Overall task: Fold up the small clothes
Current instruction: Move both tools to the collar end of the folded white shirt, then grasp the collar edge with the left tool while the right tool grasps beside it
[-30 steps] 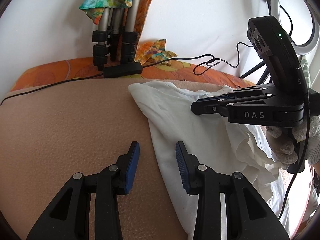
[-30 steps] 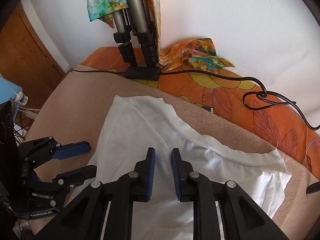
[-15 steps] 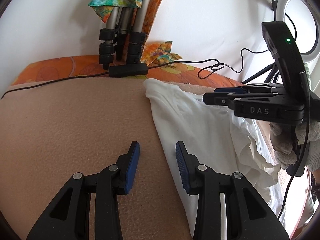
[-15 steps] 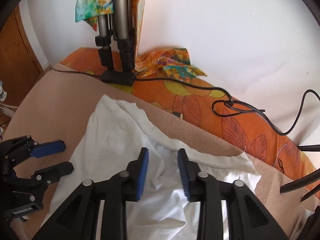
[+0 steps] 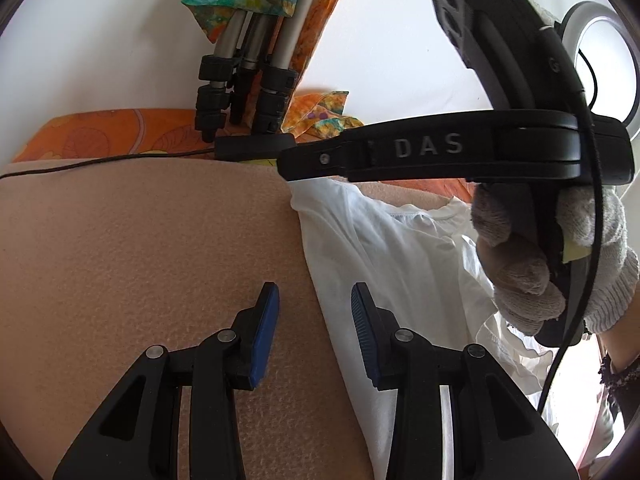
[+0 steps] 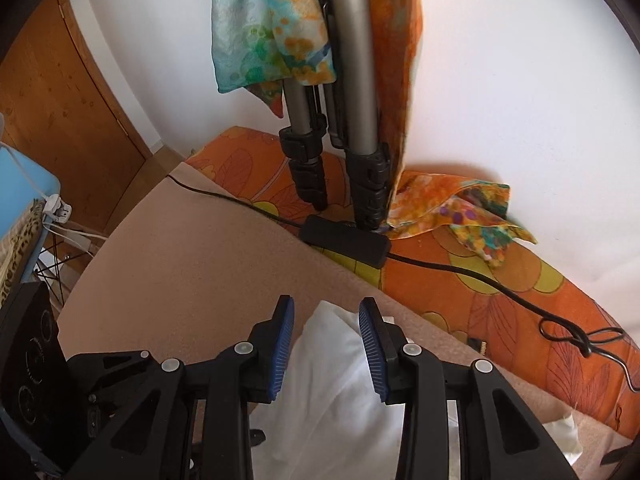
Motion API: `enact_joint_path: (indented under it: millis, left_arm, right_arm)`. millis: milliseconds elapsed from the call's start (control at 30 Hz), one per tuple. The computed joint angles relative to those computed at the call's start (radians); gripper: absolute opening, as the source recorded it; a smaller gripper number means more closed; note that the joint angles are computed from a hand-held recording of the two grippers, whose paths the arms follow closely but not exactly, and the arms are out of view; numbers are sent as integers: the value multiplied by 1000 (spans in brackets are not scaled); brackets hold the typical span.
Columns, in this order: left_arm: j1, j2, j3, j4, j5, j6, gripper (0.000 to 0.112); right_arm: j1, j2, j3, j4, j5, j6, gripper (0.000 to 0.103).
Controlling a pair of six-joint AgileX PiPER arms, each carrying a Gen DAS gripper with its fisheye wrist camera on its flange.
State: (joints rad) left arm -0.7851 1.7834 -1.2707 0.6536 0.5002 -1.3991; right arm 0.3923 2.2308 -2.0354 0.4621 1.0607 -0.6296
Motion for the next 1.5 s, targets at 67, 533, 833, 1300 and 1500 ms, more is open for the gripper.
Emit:
enact_joint_path:
  millis: [67,533,833,1300,1500]
  left_arm:
    - [1,3,-2,-1,-3,3,36]
    - [3,17,-17,-6,-4,8,36]
    - [84,34,-70,-192,-37,177,36]
    - [172,149,-201,-451,-119,390,11]
    - [138,197,-284,-281,-35,249,3]
  right_arm:
    - [22,49,-71,-47,23,39,36]
    - [-58,-6,18,60,-94,88,38]
    - [-367,-320,424,219,-96,-233,37]
    - [-575,-54,258,345,63,-253,27]
    - [-553,-98,313,330,-40,-268,1]
